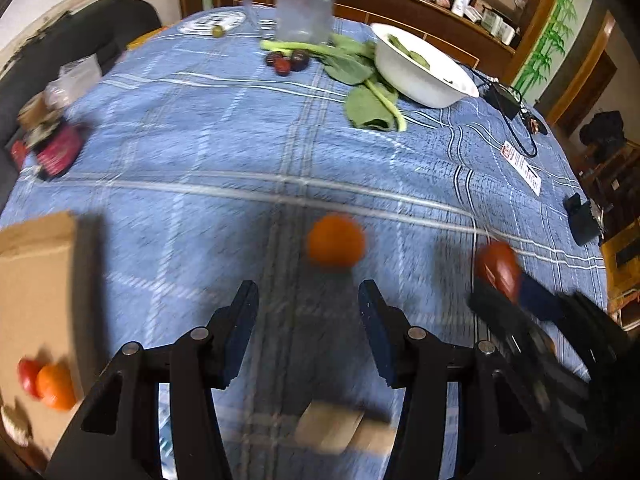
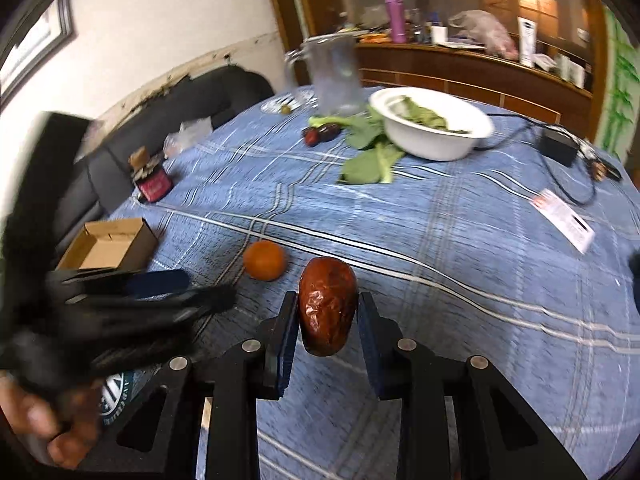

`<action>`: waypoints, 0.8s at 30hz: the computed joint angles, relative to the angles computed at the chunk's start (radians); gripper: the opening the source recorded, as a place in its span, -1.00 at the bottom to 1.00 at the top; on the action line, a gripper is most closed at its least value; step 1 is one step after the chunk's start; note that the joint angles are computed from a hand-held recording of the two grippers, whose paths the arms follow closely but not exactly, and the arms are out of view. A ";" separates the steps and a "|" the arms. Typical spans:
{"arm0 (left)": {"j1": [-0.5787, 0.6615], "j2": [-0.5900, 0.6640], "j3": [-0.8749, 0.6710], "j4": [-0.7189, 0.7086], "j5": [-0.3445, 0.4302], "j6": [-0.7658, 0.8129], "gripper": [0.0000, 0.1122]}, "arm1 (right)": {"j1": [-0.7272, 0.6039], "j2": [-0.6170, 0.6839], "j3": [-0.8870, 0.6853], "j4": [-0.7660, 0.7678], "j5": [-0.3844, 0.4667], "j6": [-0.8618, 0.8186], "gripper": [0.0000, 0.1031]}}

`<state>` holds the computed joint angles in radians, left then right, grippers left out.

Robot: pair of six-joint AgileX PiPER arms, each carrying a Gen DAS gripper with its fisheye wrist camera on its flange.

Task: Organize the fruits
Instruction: 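Grasp a large red date with the right tool while the left tool grasps an orange, then carry the orange in the left tool while the right tool carries the date to the tray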

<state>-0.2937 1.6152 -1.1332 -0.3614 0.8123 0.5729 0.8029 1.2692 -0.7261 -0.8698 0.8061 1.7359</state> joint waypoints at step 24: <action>0.069 -0.147 0.144 -0.033 -0.085 0.092 -0.47 | 0.188 -0.011 -0.064 -0.021 0.134 0.083 -0.42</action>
<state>-0.2247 1.4683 -0.9887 -0.3948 0.7278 0.6646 0.9914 1.2584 -0.7900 -0.8908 0.9402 1.8191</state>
